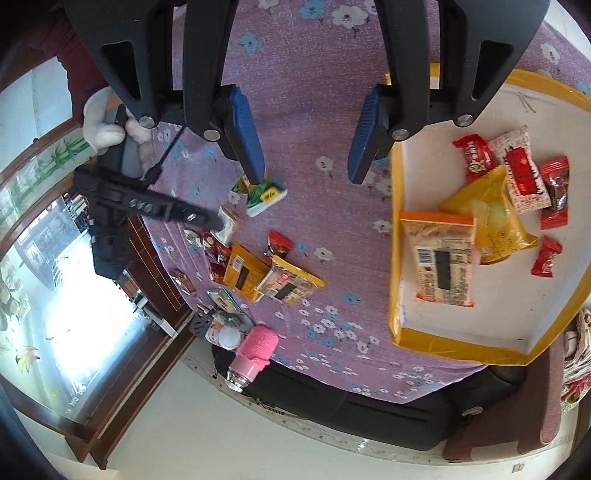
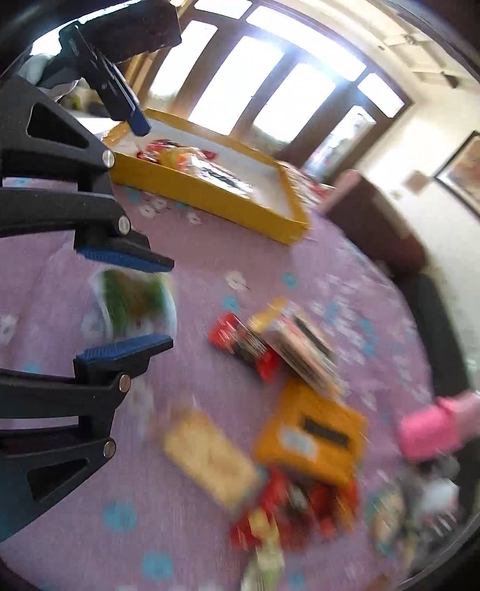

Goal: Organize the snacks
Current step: 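Grasp the green pea snack with the left gripper while the right gripper grasps a rice-cracker bar, then carry the pea snack and cracker bar toward the tray with both grippers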

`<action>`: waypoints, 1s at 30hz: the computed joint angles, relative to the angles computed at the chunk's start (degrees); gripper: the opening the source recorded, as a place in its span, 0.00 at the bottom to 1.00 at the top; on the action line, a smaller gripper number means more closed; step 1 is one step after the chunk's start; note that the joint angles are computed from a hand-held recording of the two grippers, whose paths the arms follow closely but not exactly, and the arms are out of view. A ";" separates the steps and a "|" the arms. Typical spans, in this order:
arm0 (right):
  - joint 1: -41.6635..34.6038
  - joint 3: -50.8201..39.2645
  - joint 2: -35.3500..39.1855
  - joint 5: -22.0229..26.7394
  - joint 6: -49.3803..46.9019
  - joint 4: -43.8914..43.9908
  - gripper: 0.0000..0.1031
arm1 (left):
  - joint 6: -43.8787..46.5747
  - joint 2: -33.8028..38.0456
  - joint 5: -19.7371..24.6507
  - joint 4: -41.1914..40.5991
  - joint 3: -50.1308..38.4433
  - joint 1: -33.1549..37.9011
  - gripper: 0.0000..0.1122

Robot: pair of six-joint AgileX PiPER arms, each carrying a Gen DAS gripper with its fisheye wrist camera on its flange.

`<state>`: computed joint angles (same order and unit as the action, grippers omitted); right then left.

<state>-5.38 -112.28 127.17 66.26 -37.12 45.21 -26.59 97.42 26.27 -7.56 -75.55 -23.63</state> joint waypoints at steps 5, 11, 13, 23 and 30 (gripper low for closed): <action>-4.09 0.91 -1.34 -7.28 6.07 -5.12 0.56 | 3.25 3.89 1.05 -3.05 -3.37 -1.73 0.40; -2.48 -9.28 6.87 -5.42 17.41 -10.01 0.56 | 7.72 11.21 4.61 -8.02 -10.69 -3.88 0.40; -0.61 -10.04 7.80 -7.56 19.93 -12.12 0.57 | 7.08 12.95 5.69 -7.36 -12.98 -4.62 0.40; 8.93 -14.43 9.88 -14.96 28.70 -35.46 0.37 | 4.36 23.63 11.08 -2.95 -27.49 -5.86 0.40; 4.82 -6.39 5.50 -16.62 20.24 -26.97 0.34 | -0.48 32.10 18.34 5.06 -40.83 -7.30 0.39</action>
<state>-0.57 -118.67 132.67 49.64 -16.88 18.24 -27.07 129.53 44.61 -2.50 -116.38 -30.92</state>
